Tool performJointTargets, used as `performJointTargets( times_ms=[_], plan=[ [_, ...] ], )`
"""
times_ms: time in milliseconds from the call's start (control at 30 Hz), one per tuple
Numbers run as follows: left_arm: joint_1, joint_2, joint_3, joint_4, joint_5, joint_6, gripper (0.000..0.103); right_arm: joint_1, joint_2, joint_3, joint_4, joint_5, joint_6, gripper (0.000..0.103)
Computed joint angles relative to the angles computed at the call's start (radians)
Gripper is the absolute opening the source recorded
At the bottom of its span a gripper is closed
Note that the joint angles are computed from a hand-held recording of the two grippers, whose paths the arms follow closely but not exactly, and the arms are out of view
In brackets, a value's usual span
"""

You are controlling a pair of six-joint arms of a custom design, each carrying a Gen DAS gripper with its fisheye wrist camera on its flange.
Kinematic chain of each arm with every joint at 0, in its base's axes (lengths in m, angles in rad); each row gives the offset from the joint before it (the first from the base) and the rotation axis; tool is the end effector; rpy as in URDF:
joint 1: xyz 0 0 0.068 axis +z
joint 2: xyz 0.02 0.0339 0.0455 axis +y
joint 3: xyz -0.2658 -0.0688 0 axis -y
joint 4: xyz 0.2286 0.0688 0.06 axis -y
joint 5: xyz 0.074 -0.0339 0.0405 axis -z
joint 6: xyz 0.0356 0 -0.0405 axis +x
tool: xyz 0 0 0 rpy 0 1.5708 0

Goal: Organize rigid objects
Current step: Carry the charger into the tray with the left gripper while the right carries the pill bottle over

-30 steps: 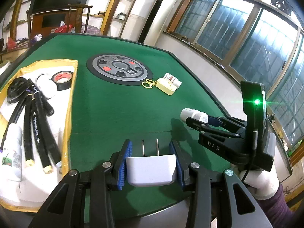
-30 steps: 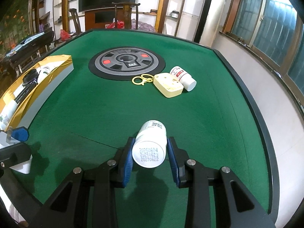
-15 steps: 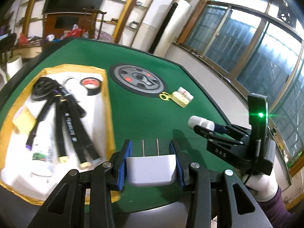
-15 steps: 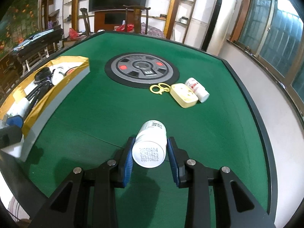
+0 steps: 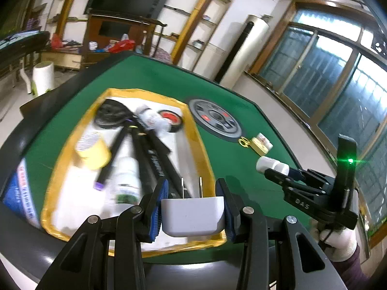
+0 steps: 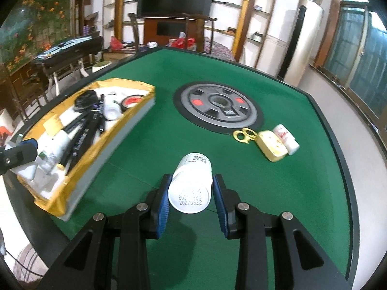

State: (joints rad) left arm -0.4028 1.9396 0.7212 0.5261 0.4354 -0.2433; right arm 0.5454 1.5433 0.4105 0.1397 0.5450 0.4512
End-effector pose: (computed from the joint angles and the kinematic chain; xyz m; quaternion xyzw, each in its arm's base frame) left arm 0.3003 -0.1443 0.0997 0.1620 0.8736 -0.3172 0.3317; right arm 0.1985 0.0989 0.1101 0.0331 0.9258 -0.0955 0.3643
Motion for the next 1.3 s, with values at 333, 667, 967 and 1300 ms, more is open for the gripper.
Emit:
performJointTargets(
  times_ms=[333, 667, 967, 1300],
  plan=[
    [0.126, 0.034, 0.029, -0.021, 0.002, 0.025, 0.043, 0.067, 0.08, 0.165, -0.014, -0.163, -0.013, 0.033],
    [0.179, 0.131, 0.097, -0.051, 0.001, 0.044, 0.043, 0.111, 0.246, 0.372, -0.06, -0.219, -0.042, 0.033],
    [0.214, 0.166, 0.11, -0.03, 0.023, 0.041, 0.043, 0.041, 0.41, 0.577, -0.148, -0.245, -0.083, 0.033],
    [0.22, 0.157, 0.094, -0.026, 0.035, 0.083, 0.054, 0.007, 0.612, 0.808, -0.3, -0.18, -0.082, 0.033]
  ],
)
